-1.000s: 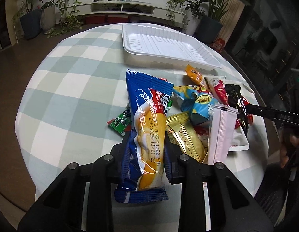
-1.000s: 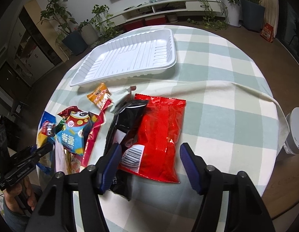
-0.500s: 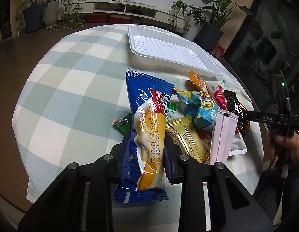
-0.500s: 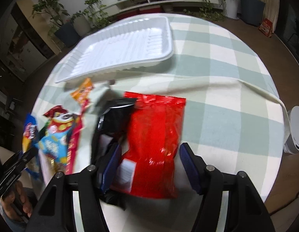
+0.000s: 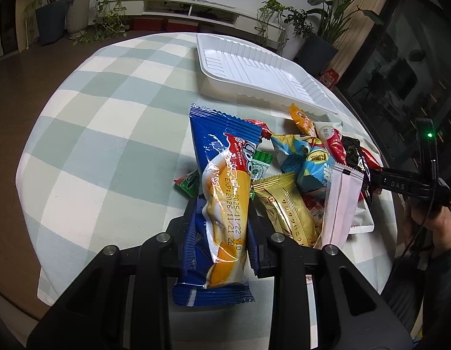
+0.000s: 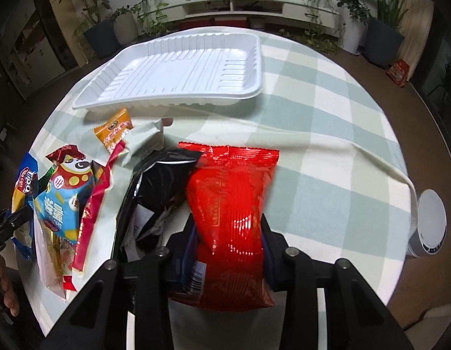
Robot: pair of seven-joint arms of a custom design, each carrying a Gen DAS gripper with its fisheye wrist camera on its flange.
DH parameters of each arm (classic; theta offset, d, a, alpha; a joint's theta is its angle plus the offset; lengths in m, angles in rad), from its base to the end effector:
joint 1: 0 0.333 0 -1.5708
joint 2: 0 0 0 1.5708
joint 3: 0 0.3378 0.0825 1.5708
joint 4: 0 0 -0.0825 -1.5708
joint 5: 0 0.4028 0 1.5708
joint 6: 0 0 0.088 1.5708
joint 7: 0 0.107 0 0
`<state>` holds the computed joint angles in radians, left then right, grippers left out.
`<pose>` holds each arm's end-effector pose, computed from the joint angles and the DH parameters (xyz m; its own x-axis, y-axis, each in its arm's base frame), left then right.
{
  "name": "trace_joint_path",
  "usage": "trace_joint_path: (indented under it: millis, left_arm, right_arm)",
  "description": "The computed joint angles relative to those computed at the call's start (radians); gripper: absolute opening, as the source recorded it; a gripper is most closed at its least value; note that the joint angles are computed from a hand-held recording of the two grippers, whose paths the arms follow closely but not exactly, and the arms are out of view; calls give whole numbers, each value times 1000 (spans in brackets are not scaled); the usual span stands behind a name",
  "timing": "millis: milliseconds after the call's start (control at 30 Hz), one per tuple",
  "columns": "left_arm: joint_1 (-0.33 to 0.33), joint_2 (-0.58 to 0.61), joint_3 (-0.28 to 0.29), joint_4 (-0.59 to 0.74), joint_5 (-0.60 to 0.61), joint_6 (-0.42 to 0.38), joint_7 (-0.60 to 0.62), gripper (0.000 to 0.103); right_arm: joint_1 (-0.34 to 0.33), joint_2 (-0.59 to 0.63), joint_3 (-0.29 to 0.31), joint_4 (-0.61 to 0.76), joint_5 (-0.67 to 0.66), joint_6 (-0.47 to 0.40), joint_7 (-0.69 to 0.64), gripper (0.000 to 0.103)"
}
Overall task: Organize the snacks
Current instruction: 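Close the right tool on the red chip bag while the left tool holds the blue packet, then carry the blue packet with the left tool while the right tool carries the red bag to the tray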
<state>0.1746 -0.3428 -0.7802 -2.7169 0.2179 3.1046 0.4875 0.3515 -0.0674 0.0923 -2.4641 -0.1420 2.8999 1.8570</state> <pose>0.3576 -0.2670 0.3765 0.1154 -0.9522 0.2827 -0.7866 -0.2615 -0.5594 0.4673 0.2318 0.3835 0.2929 -0.9555 -0.0361 -0.8416 -0.2397 -0.4840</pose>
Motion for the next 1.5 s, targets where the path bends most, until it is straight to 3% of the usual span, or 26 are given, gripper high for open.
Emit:
trace_joint_path:
  millis: [233,433,500,700,900,1033,1267,1367,1500]
  left_arm:
    - [-8,-23,2,-11,-12,8,4,27]
    - [-61,-70,38,-28,-48,-1,30,27]
    - [-79,-91,50,-32,-60,-8,38,27]
    - [-163,-137,119,-61,-126,-4,67,27]
    - [-212,-175,190,-69,-169,-31,126,27]
    - [-207,-185,243,-35,-164,-66,201,27]
    - [-132,-46,307,179,-91,-126,357,27]
    - [-163,74,369,297,-88,-141,430,27]
    - [-158,230,391,462,0,-186,423,27]
  right_arm:
    - [15,-75,-29,-79,88,34,-25,39]
    - [114,-174,-123,-159,284,72,-156,39]
    - [106,-194,-117,-173,280,82,-150,39]
    - [208,-229,-227,-186,400,100,-236,39]
    - [272,-222,-299,-164,530,113,-333,39]
    - [264,-211,-307,-124,592,120,-379,39]
    - [273,-123,-323,54,723,109,-517,39]
    - [253,-43,-289,169,730,74,-556,39]
    - [230,99,-238,337,750,26,-623,39]
